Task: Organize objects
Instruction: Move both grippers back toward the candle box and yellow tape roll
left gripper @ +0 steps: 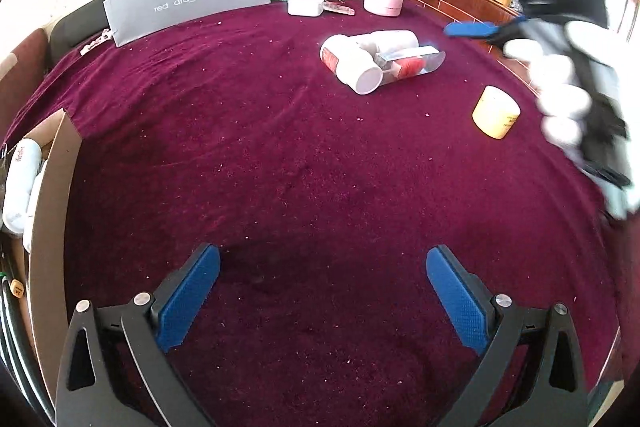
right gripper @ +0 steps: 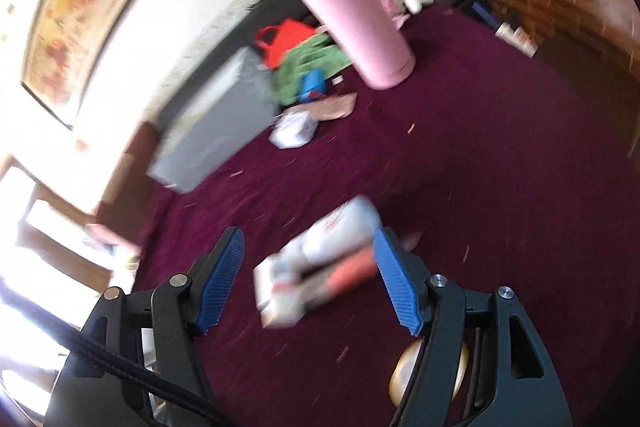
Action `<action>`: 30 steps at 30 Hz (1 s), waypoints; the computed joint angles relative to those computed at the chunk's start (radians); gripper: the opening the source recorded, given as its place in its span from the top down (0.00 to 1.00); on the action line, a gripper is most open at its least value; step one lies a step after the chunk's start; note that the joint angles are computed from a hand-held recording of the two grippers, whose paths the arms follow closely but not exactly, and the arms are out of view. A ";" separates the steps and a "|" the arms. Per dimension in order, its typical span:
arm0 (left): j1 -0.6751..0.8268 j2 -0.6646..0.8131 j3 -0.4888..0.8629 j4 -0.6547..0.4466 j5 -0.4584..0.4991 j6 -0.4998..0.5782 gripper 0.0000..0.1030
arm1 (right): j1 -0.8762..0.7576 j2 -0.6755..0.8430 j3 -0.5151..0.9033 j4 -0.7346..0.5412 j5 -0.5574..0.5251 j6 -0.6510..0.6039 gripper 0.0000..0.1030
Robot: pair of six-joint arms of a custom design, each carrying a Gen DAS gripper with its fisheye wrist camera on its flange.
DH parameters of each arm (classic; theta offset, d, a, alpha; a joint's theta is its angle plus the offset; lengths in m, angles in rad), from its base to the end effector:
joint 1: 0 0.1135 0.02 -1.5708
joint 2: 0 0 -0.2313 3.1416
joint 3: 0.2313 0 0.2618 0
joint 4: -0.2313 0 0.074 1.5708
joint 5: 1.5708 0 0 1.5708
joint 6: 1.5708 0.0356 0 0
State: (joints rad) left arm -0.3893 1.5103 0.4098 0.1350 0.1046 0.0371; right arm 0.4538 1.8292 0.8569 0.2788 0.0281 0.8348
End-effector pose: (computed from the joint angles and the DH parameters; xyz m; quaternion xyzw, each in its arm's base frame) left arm 0.2181 -0.0935 0.0544 0.2169 0.9284 -0.1013 0.2843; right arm 0.3209 0.1554 0.0903 0.1773 0.8877 0.2449 0.3472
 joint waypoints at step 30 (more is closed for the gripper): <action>0.098 -0.017 -0.016 0.021 0.154 0.005 0.02 | 0.032 0.274 -0.061 0.394 -0.720 0.049 0.26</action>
